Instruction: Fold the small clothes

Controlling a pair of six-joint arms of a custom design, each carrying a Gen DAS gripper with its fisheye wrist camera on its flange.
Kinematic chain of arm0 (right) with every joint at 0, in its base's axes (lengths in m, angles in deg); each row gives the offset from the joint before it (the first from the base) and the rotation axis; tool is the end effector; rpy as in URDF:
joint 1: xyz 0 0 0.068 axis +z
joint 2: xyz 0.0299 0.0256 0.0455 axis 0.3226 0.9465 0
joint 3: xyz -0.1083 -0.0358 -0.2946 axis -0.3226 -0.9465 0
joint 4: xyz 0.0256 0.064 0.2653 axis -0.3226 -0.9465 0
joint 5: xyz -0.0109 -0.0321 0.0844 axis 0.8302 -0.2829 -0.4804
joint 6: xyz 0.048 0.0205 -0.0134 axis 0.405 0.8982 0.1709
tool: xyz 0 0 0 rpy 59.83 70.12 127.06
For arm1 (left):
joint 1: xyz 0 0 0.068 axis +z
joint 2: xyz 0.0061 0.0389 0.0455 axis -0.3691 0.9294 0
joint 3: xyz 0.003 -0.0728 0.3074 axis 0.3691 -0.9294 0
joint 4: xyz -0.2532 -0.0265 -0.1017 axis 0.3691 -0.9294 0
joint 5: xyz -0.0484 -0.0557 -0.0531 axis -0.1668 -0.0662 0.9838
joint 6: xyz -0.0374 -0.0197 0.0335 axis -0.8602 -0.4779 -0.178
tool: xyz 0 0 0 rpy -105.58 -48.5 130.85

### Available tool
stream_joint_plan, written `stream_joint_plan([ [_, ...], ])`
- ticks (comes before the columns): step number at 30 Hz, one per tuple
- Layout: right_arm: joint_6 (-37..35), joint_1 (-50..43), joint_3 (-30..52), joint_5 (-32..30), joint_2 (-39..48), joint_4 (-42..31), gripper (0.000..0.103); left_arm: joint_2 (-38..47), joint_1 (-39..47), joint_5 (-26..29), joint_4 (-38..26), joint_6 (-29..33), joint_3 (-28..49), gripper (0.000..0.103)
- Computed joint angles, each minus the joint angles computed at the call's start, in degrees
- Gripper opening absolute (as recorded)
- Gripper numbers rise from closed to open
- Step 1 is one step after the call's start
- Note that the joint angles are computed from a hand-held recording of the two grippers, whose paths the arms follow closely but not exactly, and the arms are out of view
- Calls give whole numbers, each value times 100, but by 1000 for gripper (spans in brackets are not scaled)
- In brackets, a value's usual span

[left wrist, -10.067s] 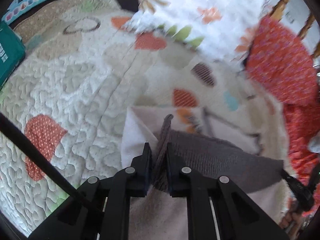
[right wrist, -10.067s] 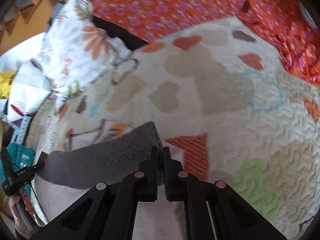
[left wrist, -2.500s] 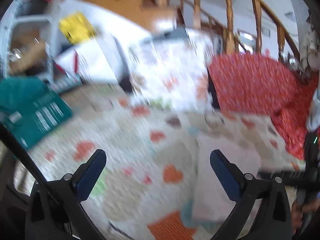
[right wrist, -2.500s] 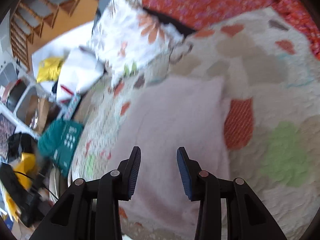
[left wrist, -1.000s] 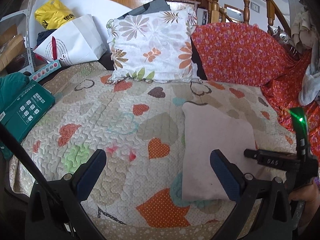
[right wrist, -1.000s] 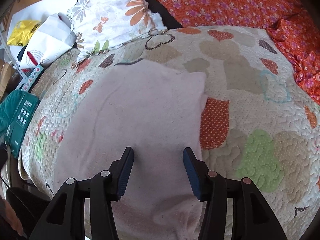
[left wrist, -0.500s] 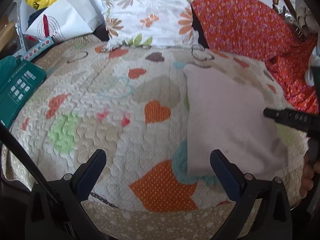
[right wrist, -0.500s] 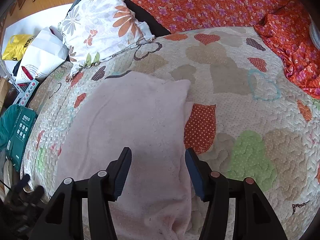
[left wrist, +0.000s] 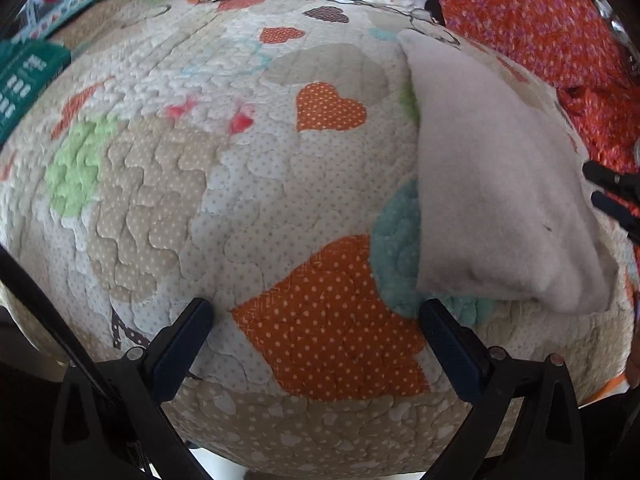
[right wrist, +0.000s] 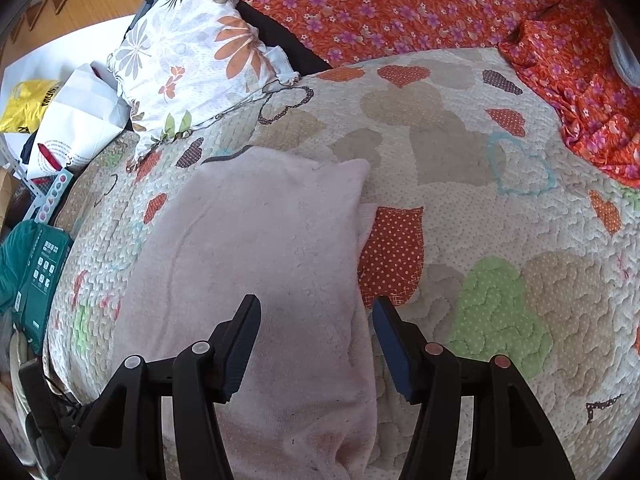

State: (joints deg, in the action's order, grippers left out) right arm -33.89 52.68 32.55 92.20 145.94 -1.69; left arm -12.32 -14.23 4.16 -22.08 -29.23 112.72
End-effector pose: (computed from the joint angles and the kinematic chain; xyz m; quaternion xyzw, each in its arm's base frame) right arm 0.2011 0.1250 0.2123 0.1220 0.9368 0.1082 0.3097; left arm 0.1972 0.0187 0.1663 0.0410 0.9739 -0.0662 0.2133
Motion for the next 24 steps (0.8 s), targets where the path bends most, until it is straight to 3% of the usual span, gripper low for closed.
stream_joint_plan([
  [11,94,-20,-21,0,-46,-13,65,-229,-109,-82,492,-184,-399,103],
  [18,118,150,9,311,-118,-160,66,-203,119,180,62,-40,-120,103],
  [24,197,279,21,488,-230,-261,66,-1017,284,190,-204,-116,-25,103],
])
